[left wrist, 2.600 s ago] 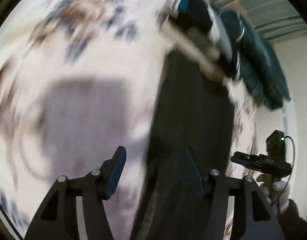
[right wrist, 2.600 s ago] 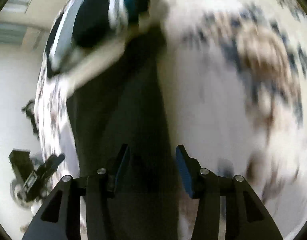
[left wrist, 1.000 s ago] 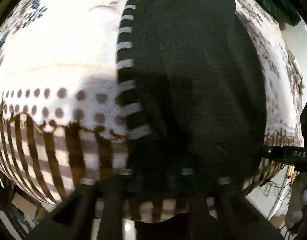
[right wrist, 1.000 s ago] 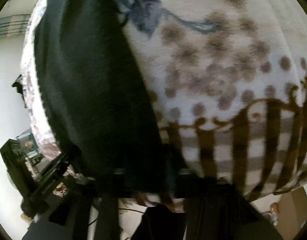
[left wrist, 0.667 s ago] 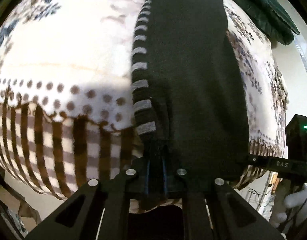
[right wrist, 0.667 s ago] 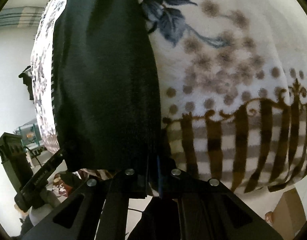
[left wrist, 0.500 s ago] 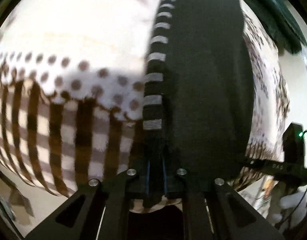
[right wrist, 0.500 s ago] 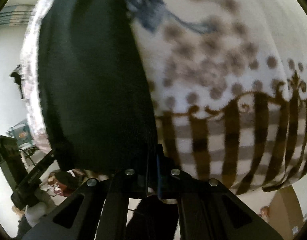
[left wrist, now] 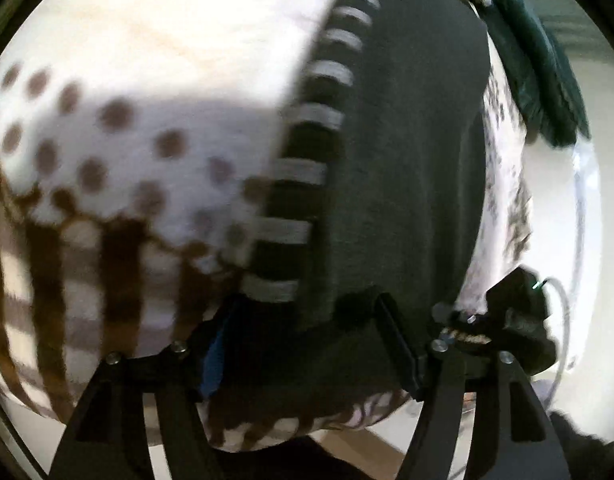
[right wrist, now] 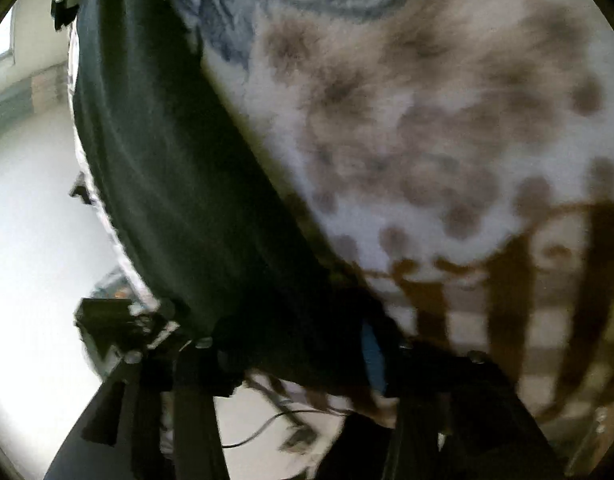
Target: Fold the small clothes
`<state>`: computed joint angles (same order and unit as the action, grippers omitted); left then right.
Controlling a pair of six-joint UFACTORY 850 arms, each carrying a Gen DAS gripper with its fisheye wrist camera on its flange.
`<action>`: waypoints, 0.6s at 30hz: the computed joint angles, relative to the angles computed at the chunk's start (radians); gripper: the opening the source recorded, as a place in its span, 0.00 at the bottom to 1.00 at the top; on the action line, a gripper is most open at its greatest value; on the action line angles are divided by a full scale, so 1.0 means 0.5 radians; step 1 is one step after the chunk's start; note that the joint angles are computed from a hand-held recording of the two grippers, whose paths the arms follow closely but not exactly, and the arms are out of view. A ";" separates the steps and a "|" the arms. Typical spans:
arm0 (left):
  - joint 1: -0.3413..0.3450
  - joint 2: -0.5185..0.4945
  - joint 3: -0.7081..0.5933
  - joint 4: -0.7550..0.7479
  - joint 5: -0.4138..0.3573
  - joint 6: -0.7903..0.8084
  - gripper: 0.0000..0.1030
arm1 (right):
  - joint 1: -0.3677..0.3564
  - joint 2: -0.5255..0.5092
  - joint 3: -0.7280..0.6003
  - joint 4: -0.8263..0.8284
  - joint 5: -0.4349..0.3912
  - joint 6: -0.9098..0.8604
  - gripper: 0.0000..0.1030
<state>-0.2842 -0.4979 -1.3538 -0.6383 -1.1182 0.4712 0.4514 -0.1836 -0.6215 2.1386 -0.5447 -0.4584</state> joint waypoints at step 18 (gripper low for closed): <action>0.030 -0.004 -0.585 -0.262 -0.169 -0.208 0.07 | -0.165 0.270 -0.261 0.384 0.165 -0.543 0.12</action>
